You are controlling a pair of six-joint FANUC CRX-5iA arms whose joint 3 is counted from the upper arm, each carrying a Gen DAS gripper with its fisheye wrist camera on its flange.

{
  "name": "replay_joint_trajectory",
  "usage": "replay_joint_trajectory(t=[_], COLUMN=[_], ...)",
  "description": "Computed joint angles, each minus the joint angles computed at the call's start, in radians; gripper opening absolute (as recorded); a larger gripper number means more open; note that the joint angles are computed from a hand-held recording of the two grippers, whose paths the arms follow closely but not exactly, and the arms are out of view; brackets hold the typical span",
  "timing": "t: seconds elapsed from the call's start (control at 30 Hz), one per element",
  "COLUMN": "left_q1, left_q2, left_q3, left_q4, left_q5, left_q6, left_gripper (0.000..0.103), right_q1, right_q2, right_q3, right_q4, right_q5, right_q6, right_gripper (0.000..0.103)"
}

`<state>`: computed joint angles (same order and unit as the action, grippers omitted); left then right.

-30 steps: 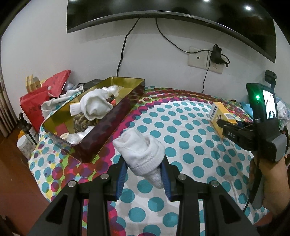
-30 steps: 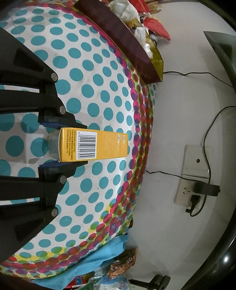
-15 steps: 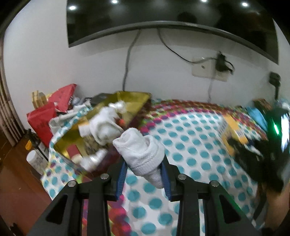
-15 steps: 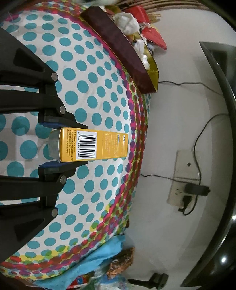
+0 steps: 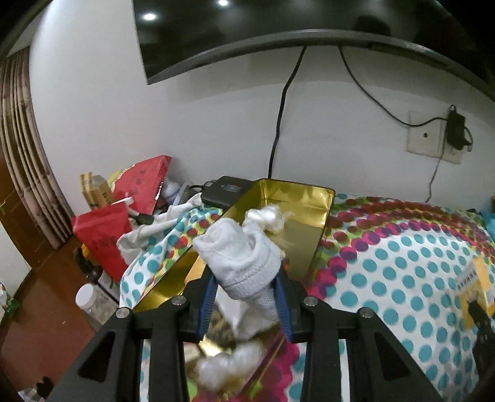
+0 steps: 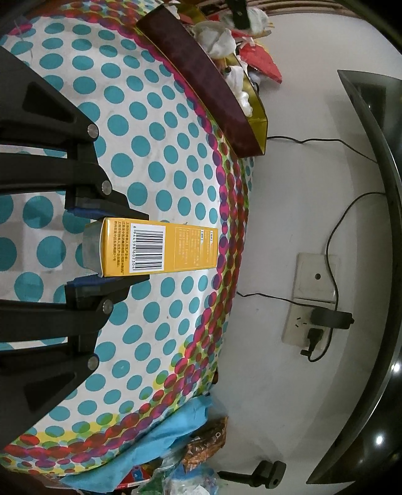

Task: Organize objects
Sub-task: 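Lower the white sock into the gold tin and open the left tool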

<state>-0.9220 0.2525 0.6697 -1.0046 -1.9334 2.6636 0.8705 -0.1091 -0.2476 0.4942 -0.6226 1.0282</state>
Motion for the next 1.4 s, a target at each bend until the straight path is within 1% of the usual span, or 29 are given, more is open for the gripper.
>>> replay_joint_trajectory(t=[0.17,0.33,0.47,0.57,0.67,0.7,0.73,0.77,0.83,0.87,0.9,0.97,1.07,1.13,1.17,1.23,1.27,1.33,1.4], left_q1=[0.105,0.194,0.245,0.266,0.286,0.290,0.293,0.295,0.297,0.295,0.285,0.253,0.179,0.089,0.040,-0.089,-0.142,-0.227,-0.292], left_q2=[0.034,0.054,0.060,0.064,0.066,0.064,0.063,0.062,0.047,0.041,0.032,0.009,-0.067,-0.109,-0.126,-0.153,-0.146,-0.124,-0.110], left_q3=[0.028,0.036,0.027,0.017,0.004,-0.003,-0.007,-0.011,-0.028,-0.033,-0.037,-0.042,-0.091,-0.108,-0.114,-0.128,-0.119,-0.105,-0.115], left_q4=[0.054,0.123,0.162,0.183,0.206,0.212,0.217,0.223,0.237,0.240,0.232,0.200,0.161,0.081,0.044,-0.049,-0.081,-0.137,-0.154], left_q5=[0.044,0.091,0.122,0.130,0.131,0.135,0.139,0.143,0.168,0.174,0.179,0.184,0.239,0.215,0.185,0.104,0.046,-0.067,-0.142], left_q6=[-0.057,-0.065,-0.062,-0.061,-0.048,-0.043,-0.044,-0.045,-0.032,-0.026,-0.018,0.013,0.070,0.100,0.115,0.150,0.147,0.162,0.222], left_gripper=[0.035,0.035,0.035,0.035,0.035,0.038,0.038,0.041,0.051,0.069,0.081,0.084,0.086,0.088,0.089,0.089,0.090,0.090,0.090], right_q1=[0.010,0.014,0.006,-0.001,-0.002,-0.002,-0.003,-0.003,-0.002,-0.001,-0.001,0.000,0.001,0.002,0.002,0.002,0.002,0.004,0.008], right_q2=[0.006,0.020,0.031,0.037,0.038,0.038,0.039,0.040,0.042,0.043,0.042,0.044,0.044,0.042,0.041,0.038,0.036,0.030,0.034], right_q3=[0.001,0.019,0.045,0.061,0.063,0.063,0.063,0.064,0.066,0.066,0.064,0.063,0.062,0.058,0.054,0.051,0.048,0.037,0.040], right_q4=[0.020,0.008,-0.038,-0.070,-0.073,-0.072,-0.073,-0.073,-0.072,-0.070,-0.066,-0.059,-0.052,-0.046,-0.040,-0.036,-0.033,-0.017,-0.013], right_q5=[-0.011,-0.038,-0.058,-0.069,-0.070,-0.070,-0.069,-0.071,-0.076,-0.077,-0.075,-0.074,-0.078,-0.075,-0.073,-0.069,-0.066,-0.057,-0.065], right_q6=[0.004,0.024,0.054,0.070,0.070,0.072,0.074,0.078,0.080,0.079,0.074,0.066,0.063,0.056,0.051,0.047,0.045,0.032,0.035], right_gripper=[0.026,0.026,0.026,0.026,0.027,0.027,0.027,0.027,0.027,0.027,0.027,0.027,0.027,0.027,0.027,0.027,0.027,0.028,0.027])
